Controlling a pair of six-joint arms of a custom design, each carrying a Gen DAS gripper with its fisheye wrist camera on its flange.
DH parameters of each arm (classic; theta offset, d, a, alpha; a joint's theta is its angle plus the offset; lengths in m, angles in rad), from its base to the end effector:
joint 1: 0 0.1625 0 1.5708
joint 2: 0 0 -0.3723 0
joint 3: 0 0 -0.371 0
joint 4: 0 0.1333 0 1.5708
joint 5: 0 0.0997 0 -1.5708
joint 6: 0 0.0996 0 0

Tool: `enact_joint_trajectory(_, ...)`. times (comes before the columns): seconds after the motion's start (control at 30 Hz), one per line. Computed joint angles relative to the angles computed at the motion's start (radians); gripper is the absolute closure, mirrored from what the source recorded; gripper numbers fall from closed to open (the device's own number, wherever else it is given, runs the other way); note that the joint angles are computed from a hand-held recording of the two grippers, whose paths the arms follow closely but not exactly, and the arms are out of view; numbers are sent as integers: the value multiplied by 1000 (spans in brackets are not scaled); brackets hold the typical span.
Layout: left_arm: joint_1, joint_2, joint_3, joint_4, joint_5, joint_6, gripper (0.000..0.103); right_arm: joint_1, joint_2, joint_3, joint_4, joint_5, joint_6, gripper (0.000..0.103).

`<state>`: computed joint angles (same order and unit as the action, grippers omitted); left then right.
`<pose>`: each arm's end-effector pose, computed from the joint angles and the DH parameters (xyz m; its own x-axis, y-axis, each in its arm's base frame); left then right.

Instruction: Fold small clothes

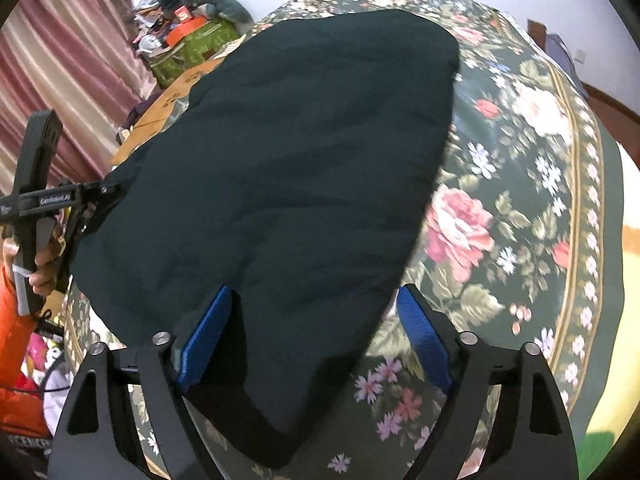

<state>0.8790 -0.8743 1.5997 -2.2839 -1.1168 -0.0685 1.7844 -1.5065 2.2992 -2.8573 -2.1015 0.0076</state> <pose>-0.2560 -0.5865 0.1112 -0.7307 0.5234 -0.4383 0.5892 0.8078 -0.0177 0.1685 -0.3859 0.2414 -0.8951 0.0582 0.4421 -0.1799 0.8601 -0.4773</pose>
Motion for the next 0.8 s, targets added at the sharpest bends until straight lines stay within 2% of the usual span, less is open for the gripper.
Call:
enact_joint_trajectory(0.03,-6,-4,11,-11,4,15,72,-4,-2,0,-3,8,-6,35)
enact_joint_trajectory(0.1,-14,-9,23,-19,-5,37,87,-8,-2,5,-29,18,-14,60)
enact_joint_trajectory(0.13,-18,-5,21,-17,-8,37,90,-11,-2,4,-35,25,-10,68)
enact_joint_trajectory(0.17,-24,-5,23,-17,0,36,90,-14,-3,4,-38,35,-4,82)
enact_joint_trajectory(0.2,-32,-4,27,-16,13,37,91,-16,-7,6,-38,45,2,92)
enact_joint_trajectory(0.33,-43,-12,26,3,20,29,92,1,-4,4,-43,29,-2,96)
enact_joint_trajectory(0.57,-60,-49,0,13,-17,41,93,3,-71,-7,-19,85,-33,98)
enact_joint_trajectory(0.8,-86,26,-163,57,-57,74,93,44,-44,-119,-4,55,-108,98)
